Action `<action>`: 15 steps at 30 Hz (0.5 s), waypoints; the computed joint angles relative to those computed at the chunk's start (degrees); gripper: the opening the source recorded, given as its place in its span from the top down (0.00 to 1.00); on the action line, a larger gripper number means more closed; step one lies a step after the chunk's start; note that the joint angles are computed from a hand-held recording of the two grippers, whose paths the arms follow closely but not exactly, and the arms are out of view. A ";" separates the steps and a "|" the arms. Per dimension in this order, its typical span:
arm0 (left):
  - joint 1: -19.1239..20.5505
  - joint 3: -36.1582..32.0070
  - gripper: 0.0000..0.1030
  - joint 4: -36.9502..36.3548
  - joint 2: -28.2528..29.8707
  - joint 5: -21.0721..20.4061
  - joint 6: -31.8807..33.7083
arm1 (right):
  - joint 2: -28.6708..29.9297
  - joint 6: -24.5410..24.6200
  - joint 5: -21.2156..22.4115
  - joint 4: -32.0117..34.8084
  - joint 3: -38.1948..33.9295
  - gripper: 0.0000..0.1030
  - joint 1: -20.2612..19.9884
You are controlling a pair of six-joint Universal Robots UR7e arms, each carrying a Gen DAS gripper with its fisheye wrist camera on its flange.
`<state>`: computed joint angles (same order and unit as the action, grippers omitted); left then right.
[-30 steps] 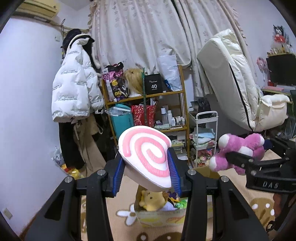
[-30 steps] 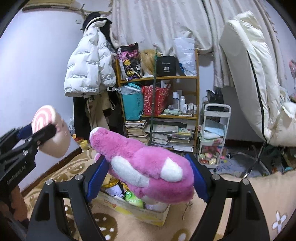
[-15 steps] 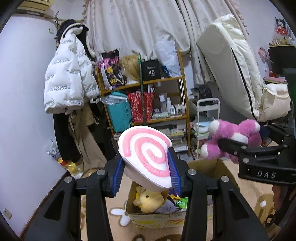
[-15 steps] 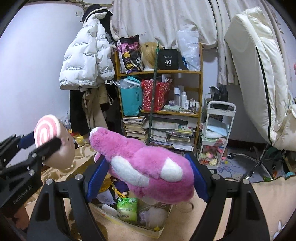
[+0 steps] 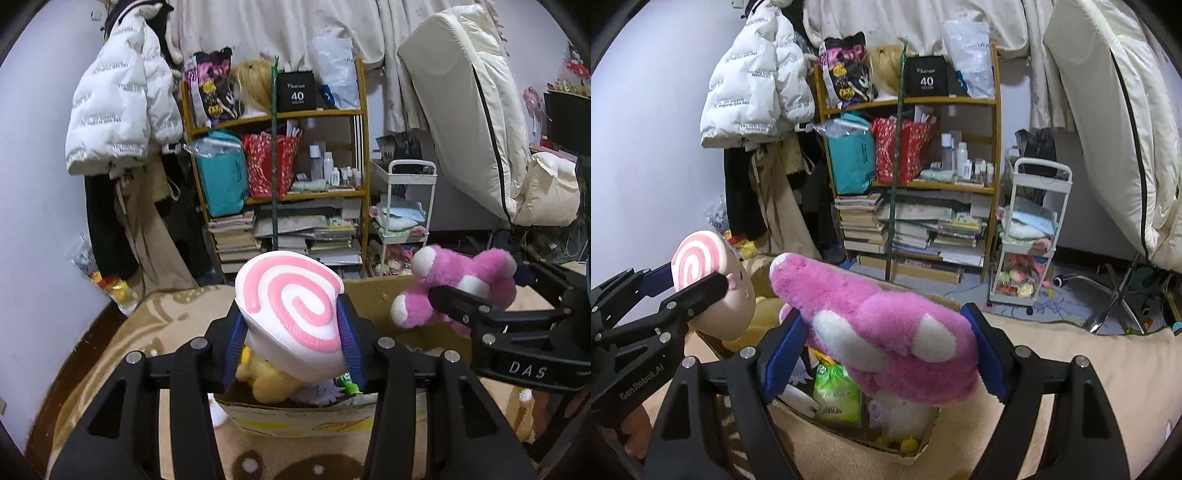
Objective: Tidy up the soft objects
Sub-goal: 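Lift the bunny with the right tool while the left tool lifts the swirl cushion over the box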
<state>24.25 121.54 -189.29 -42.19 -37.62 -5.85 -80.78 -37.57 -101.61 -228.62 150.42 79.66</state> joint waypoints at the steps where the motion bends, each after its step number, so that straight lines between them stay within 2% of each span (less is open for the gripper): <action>1: 0.23 0.00 0.54 0.65 -0.13 -0.44 -0.34 | -0.12 0.03 0.28 0.35 0.15 0.16 -0.42; 15: 1.78 -0.39 0.46 5.62 -1.29 -2.73 -3.09 | -1.15 2.15 1.13 4.78 -0.09 0.15 -2.63</action>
